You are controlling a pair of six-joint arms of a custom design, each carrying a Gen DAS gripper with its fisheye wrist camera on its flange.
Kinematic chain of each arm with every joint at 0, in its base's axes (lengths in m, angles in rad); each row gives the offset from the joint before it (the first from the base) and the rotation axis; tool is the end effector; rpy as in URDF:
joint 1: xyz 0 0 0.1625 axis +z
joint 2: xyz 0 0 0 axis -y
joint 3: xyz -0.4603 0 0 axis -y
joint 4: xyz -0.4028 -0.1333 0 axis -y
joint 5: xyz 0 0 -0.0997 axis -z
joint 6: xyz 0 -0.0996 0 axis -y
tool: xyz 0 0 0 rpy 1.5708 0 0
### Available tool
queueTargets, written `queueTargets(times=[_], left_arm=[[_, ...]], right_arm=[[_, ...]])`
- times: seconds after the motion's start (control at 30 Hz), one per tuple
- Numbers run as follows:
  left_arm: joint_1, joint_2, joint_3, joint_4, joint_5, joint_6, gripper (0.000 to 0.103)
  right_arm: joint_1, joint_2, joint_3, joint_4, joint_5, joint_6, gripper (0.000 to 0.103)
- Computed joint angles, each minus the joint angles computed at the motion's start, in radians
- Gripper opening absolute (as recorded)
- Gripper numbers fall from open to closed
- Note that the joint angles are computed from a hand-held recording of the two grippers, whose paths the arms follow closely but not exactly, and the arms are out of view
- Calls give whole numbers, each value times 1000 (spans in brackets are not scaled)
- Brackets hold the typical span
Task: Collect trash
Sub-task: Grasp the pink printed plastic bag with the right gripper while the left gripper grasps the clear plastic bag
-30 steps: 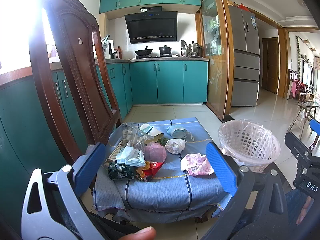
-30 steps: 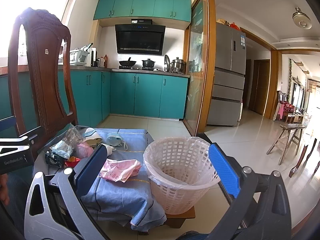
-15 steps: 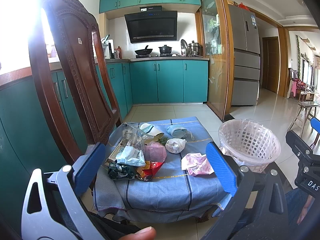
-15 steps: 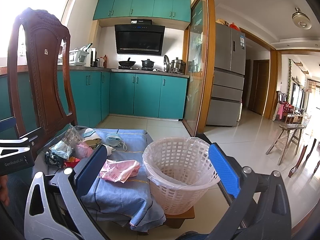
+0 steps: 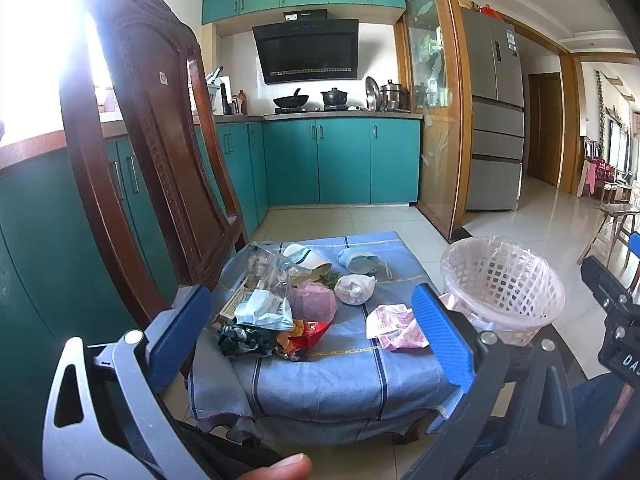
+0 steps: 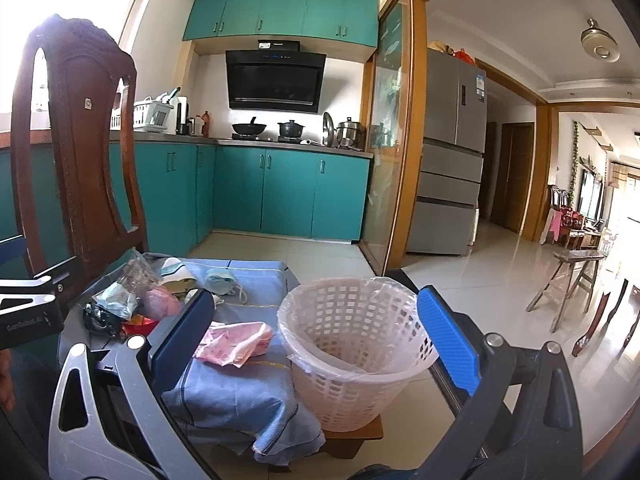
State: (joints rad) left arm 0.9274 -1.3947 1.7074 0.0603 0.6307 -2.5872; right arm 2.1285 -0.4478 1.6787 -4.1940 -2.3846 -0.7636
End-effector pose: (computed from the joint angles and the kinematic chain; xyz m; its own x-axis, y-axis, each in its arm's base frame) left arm -0.1183 -0.5141 0.3775 -0.6697 -0.0573 -0.7405 0.6718 0.3784 -0.6368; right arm 0.3873 -0.5059 0.0680 -0.6294 0.0717 0.7738 -0.7326 0.2772 -0.6216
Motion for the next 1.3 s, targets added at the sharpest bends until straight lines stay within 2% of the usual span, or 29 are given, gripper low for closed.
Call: queueTargets(times=[0.2,0.47,0.53,0.6,0.63,0.7,0.83,0.9,1.0,1.07,1.13,1.23,1.3], left_arm=[[0,7,-6,5,-9,-2,100],[12,30,-27,26,-22,-18,100],[17,40,-36,32,-27,-20,100],[24,59,-54,54,-37,-32,100],[28,68,-63,63,-41,-38,100],[40,85,-77,69,-45,-37,100],[86,135,-150,150,-33,-74,100],[118,162,-200,186,-20,-94,100],[177,226,-323,300,35,-143,94],[213,276,-426,384,74,-183,75],[245,328,-532,502,128,-245,70],[287,375,-633,615,192,-325,71],[299,389,-645,632,156,-358,77]], right_arm=[[-5,-8,5,11,-7,32,100],[-7,8,-17,16,-35,17,100],[-8,12,-31,46,-67,40,100],[-21,-5,-19,157,-67,110,100],[-36,-22,-2,233,-40,168,100],[-57,-37,11,311,-5,232,100],[-101,-57,1,471,94,274,100],[-131,-70,-26,617,182,281,100],[-162,-50,-127,846,261,269,100],[-169,-8,-212,940,246,226,100],[-177,50,-311,1033,230,156,100],[-192,96,-389,1138,232,122,100],[-196,122,-415,1157,210,83,100]])
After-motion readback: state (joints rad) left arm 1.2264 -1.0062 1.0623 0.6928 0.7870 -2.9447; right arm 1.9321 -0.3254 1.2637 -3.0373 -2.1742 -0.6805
